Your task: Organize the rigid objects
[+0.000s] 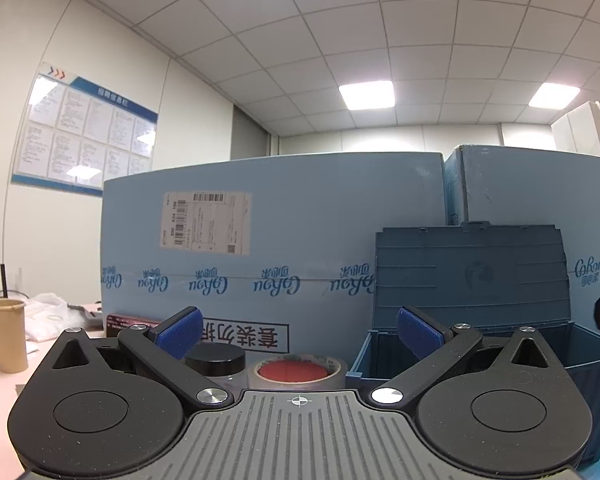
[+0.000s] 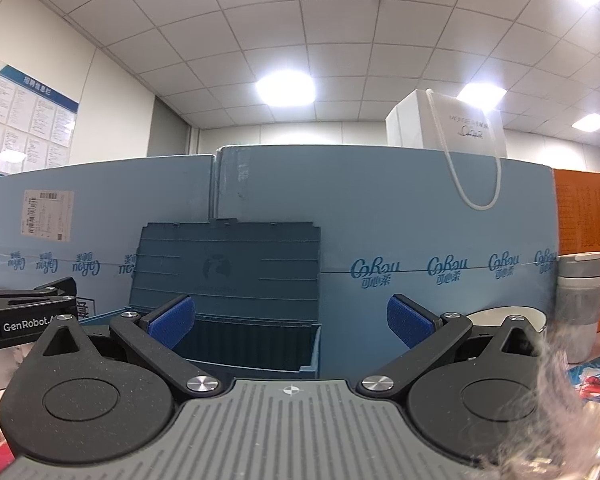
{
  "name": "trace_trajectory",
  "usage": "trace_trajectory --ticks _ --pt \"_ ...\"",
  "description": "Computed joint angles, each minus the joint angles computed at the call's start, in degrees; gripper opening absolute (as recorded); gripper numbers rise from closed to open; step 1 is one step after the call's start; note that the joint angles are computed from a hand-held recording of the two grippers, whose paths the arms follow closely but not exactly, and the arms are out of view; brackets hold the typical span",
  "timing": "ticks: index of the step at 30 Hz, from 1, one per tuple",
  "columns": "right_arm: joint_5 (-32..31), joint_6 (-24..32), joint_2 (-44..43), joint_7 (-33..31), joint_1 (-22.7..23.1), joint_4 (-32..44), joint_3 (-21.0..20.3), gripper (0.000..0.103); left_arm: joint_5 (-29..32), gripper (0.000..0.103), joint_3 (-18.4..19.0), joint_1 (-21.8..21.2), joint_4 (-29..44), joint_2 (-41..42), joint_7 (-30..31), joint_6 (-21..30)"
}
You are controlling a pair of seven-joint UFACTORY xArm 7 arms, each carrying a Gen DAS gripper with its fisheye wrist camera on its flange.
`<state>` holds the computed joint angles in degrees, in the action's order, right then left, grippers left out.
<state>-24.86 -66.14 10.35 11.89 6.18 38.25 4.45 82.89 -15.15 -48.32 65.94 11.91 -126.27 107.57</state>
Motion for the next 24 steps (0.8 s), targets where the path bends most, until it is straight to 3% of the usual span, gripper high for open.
trace_trajectory --ticks 2,8,12,16,24 --pt "0.50 -0.63 0.04 0.03 -0.02 -0.19 0.01 0.103 -0.48 0.103 -0.01 0.16 -0.24 -0.33 -0.74 -0.36" --pt "-8.03 -1.69 0.90 8.78 -2.94 1.51 -0.81 0.103 -0.05 0.103 -0.07 -0.03 -0.12 0.03 -0.78 0.59" --pt "-8.57 -4.55 1.43 8.42 -3.19 1.43 -0.96 0.103 0.55 0.103 -0.14 -0.14 -0.66 -0.24 -1.12 0.09" --pt "-5.64 -6.61 0.94 4.13 -2.32 0.23 -0.85 0.103 1.18 0.103 -0.68 0.10 -3.23 -2.11 -4.67 -0.93" --pt "-4.02 -4.02 -5.81 6.52 -3.30 -3.90 -2.11 0.103 2.40 0.103 -1.80 0.72 -5.53 -3.61 -7.92 -1.51"
